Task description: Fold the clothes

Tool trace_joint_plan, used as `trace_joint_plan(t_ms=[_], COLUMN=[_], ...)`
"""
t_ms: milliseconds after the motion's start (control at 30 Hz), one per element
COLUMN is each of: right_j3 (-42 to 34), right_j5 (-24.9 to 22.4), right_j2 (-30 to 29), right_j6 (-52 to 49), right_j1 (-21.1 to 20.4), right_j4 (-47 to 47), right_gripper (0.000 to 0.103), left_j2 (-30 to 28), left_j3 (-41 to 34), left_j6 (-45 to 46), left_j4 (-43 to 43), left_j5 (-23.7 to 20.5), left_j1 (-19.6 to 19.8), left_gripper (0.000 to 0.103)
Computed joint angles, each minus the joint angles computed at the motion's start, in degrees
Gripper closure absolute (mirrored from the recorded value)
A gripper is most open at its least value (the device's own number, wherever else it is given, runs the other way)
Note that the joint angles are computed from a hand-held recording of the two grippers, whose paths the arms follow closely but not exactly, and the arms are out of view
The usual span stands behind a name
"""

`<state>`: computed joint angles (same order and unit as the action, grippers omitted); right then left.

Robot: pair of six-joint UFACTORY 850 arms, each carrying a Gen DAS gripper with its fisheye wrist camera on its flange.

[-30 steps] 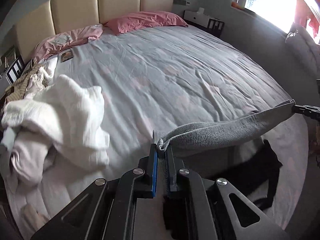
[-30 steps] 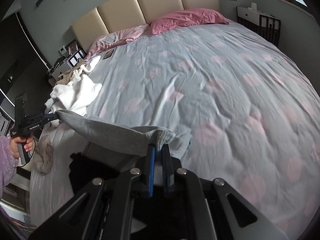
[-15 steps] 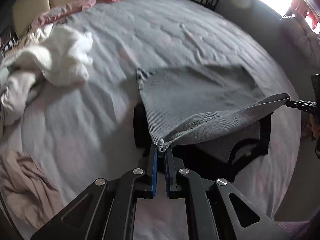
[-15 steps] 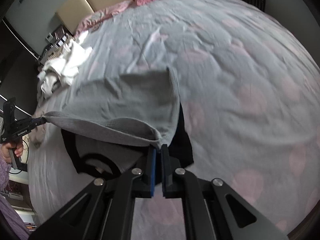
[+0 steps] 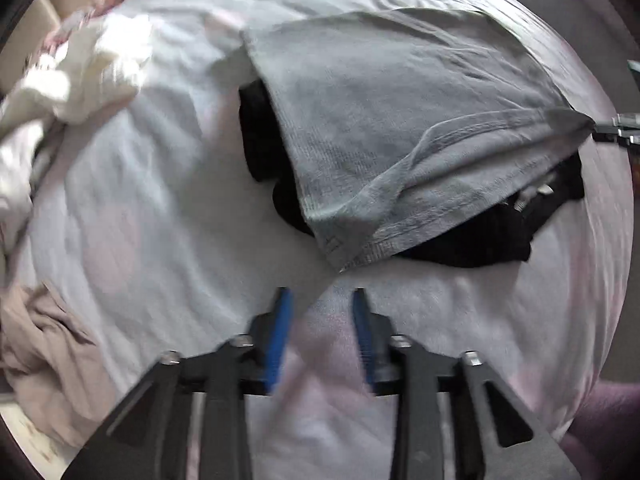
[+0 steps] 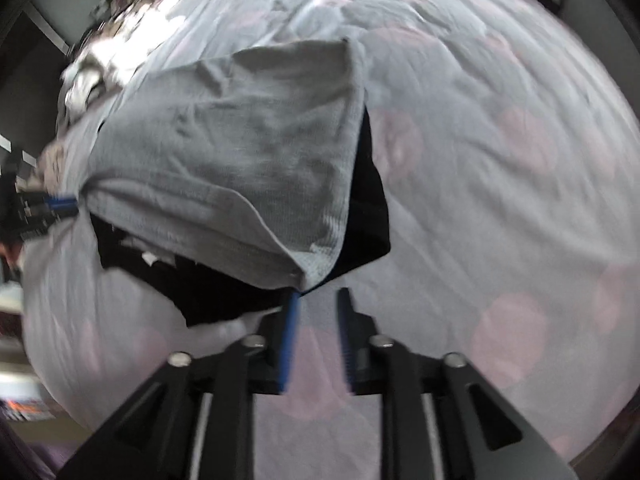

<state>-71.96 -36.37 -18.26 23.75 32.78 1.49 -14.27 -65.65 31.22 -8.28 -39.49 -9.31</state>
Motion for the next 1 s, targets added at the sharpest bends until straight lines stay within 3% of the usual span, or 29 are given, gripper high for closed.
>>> trace_joint_plan(t_ms=[133,500,800,1000], right_j3=[-4.1,-9.3,-6.4,-7.3], right_j5=[-3.5,-3.3,-2.6,-0.7], right_j2=[-1.2,-8.3,-7.5,-5.2], right_j6=[-2.3,-17.4,-18.5,-9.8], right_j1=[1.1,2.4,1.2,-2.3], right_j4=[-5.0,2.4,7.1,5.3], right_gripper=[0.073,0.074,0.075,0.075], left_j2=[1.7,-5.8,-6.8,-9.0], left_j3=[-0.8,-6.8,-7.7,-15.5], left_j6=[1.6,8.3,7.5,1.0], left_j4=[0.9,-3.2,-5.5,-7.4], left_j5=[0.2,-2.9,-6.4,-6.8], left_j1=[-1.6,-5.1,-4.1,-2.0], left_gripper=[0.061,0.061,0.061,0.061])
